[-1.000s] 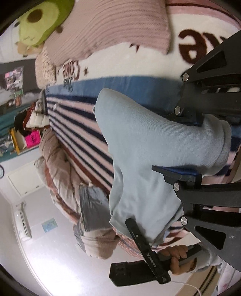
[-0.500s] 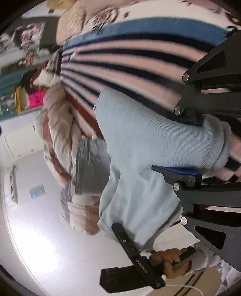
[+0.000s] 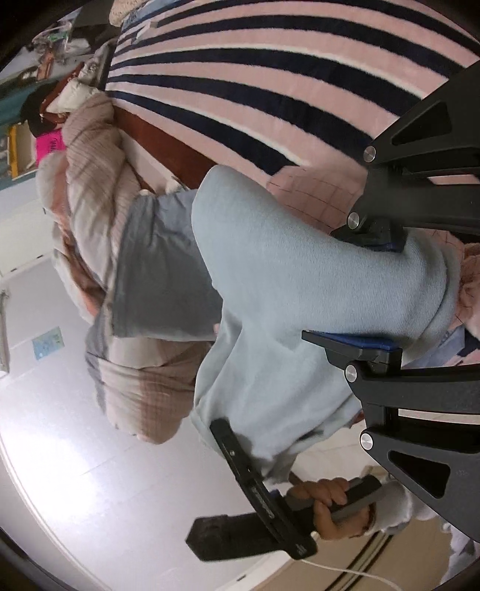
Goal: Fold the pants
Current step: 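Lift the folded bundle with both grippers and carry it toward the clothes pile, then lower the bundle onto the clothes pile and open both grippers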
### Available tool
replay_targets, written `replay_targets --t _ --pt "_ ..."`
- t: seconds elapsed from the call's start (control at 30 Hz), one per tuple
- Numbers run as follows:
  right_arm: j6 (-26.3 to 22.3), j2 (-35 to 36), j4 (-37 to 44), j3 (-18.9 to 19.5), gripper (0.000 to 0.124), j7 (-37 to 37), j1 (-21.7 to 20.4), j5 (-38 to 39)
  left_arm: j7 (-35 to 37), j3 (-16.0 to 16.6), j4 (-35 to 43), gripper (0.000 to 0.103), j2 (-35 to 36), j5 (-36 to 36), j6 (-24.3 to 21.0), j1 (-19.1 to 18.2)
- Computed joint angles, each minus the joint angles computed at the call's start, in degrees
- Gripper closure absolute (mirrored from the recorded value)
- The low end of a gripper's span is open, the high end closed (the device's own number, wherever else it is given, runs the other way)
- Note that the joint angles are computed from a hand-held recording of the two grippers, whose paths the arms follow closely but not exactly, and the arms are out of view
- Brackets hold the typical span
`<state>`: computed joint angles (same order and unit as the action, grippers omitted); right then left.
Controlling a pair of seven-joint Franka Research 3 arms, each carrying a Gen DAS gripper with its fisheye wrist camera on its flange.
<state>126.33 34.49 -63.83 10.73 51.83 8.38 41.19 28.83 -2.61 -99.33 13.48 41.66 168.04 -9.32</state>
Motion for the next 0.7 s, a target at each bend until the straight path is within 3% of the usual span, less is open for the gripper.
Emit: replay_targets --t 0.23,0.47,0.57,0.63,0.7 --pt "-1.3 0.4 -2.3 -0.2 0.095 0.4 -0.4 -0.4 1.7 -0.1 -0.5 0.079 2.2 -2.7 -0.2 0.7" --pt "-0.1 -0.4 -3.3 -0.4 0.095 1.1 0.1 -0.3 0.9 0.7 -0.1 0.074 1.6 -0.6 -3.1 -0.9" --pt "-0.8 -0.2 -2.8 -0.4 0.092 1.7 -0.1 -0.3 -2.2 1.3 0.0 0.066 0.7 2.9 -5.9 -2.2" --pt "-0.9 -0.8 -3.6 -0.4 0.090 1.6 -0.3 -0.1 -4.2 1.2 0.5 0.055 0.2 5.6 -8.8 -2.7" --pt "-0.3 -2.2 -5.5 -0.5 0.088 0.7 -0.7 0.3 -5.5 0.5 0.3 0.052 -0.9 7.8 -11.6 -3.1"
